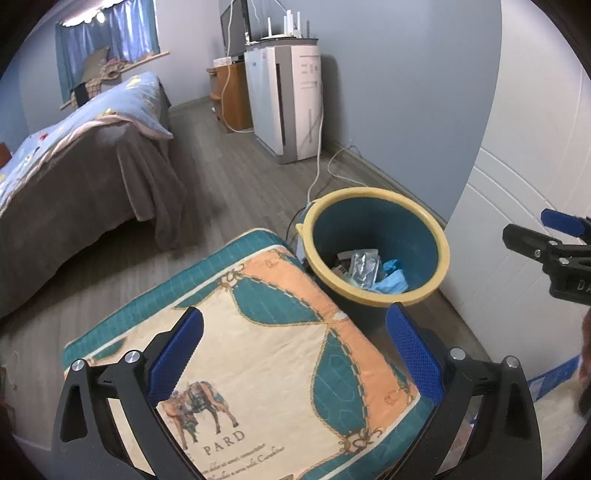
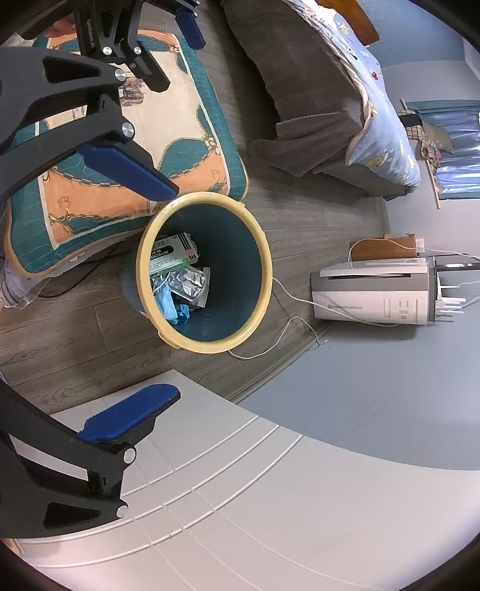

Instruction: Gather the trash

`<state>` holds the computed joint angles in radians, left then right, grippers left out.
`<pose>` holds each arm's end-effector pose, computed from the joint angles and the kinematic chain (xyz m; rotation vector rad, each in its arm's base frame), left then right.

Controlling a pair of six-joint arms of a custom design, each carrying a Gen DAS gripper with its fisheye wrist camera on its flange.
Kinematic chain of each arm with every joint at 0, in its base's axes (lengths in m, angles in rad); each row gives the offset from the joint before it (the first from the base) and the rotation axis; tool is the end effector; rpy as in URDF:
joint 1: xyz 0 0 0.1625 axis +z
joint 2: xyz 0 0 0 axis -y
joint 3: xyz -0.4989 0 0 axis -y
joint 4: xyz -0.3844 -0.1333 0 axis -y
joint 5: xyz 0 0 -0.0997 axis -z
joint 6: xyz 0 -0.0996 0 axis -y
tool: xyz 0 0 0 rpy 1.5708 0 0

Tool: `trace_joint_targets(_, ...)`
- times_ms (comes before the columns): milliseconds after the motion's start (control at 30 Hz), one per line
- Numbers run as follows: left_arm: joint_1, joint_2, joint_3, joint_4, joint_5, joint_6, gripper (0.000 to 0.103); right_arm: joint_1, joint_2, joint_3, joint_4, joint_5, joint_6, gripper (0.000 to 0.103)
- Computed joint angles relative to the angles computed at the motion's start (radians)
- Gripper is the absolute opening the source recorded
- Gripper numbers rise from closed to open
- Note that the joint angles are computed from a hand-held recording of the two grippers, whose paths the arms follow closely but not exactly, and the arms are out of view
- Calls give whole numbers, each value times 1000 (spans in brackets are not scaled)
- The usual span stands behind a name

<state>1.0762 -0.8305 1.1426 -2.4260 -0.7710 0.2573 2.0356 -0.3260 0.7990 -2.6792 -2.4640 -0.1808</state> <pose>-0.2107 -0.8221 0.4049 0.5942 2.2446 -0.7529 0.4676 -0.8083 0.1561 0.3697 -2.1984 0.8661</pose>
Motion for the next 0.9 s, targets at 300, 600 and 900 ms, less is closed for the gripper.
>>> trace_joint_targets(300,3,4,-3,9,-1,-11,98,-1,-6,8,-4,4,10,97)
trace_joint_targets(600,3,1,-1,10,-8,-13,98,0,-5,8,-5,1,11,97)
trace_joint_targets(900,3,-3,-10,29,-20,-20,98,0,0,-5,10,-2,12,97)
